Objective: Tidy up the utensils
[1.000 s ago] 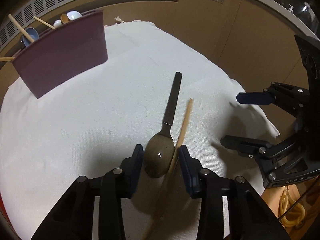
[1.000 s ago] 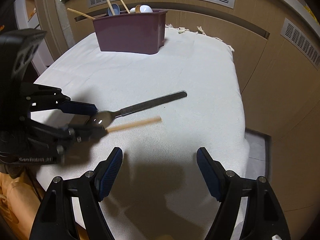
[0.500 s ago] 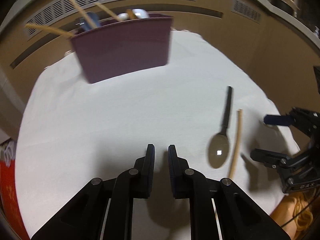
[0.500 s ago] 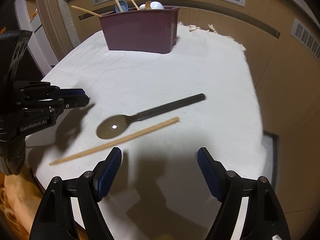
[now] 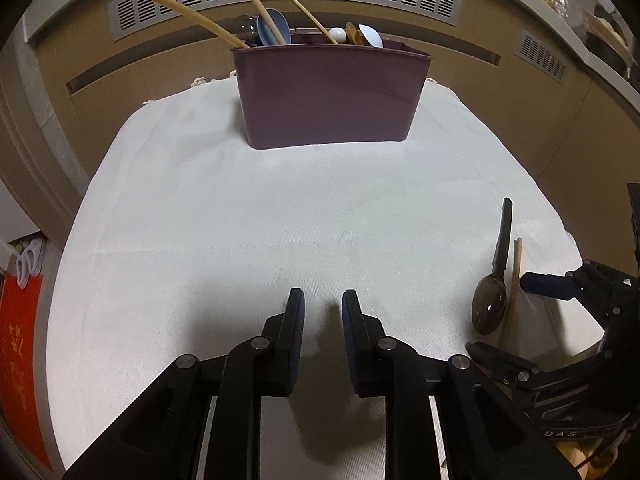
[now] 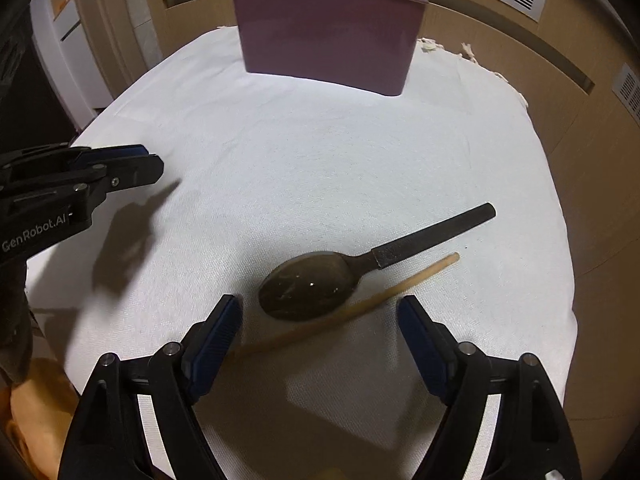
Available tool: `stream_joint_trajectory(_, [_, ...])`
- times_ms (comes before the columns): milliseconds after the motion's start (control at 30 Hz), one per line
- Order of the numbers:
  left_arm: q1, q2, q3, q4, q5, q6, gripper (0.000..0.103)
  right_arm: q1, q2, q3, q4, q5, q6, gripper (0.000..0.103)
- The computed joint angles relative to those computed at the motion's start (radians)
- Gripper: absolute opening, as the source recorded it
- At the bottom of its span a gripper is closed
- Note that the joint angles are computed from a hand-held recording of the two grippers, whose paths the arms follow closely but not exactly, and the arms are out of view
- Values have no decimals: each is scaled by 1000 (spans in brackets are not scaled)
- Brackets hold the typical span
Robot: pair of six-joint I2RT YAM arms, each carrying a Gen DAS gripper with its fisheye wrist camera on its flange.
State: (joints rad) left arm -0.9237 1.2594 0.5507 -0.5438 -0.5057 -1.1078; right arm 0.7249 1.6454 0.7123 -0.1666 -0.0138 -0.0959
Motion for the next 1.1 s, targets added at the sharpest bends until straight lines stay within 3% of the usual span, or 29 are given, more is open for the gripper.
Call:
stream_joint_trajectory(167, [2, 39, 25, 17, 17, 19, 38, -66, -59, -44, -31, -29, -115, 74])
stream_joint_trajectory(233, [-6, 56, 40, 25, 21, 33, 43, -132, -86, -52, -71, -75, -173, 60])
stream_joint_trajectory(300, [-17, 85, 64, 43, 34, 57, 46, -176, -108, -61, -84, -84, -217, 33])
stream_joint_trajectory(400, [-23, 142, 108, 84, 68, 111, 50, -241, -110, -54, -93, -100, -248, 16])
stream_joint_trajectory(600, [-39, 272, 238, 89, 122, 223, 53, -364, -88, -22, -110, -196, -298, 5])
stream_joint_trajectory(800, [-3, 420, 387, 120, 204, 373, 53, -455, -106, -11, -90, -230, -313, 5])
stream_joint_trajectory(967, [37, 587, 588, 65, 235, 508, 50, -496, -99, 1, -87, -248, -318, 5])
stream_joint_trajectory(1100, [58, 681, 709, 4, 223, 547, 44, -518, -114, -19, -78, -269, -337, 5])
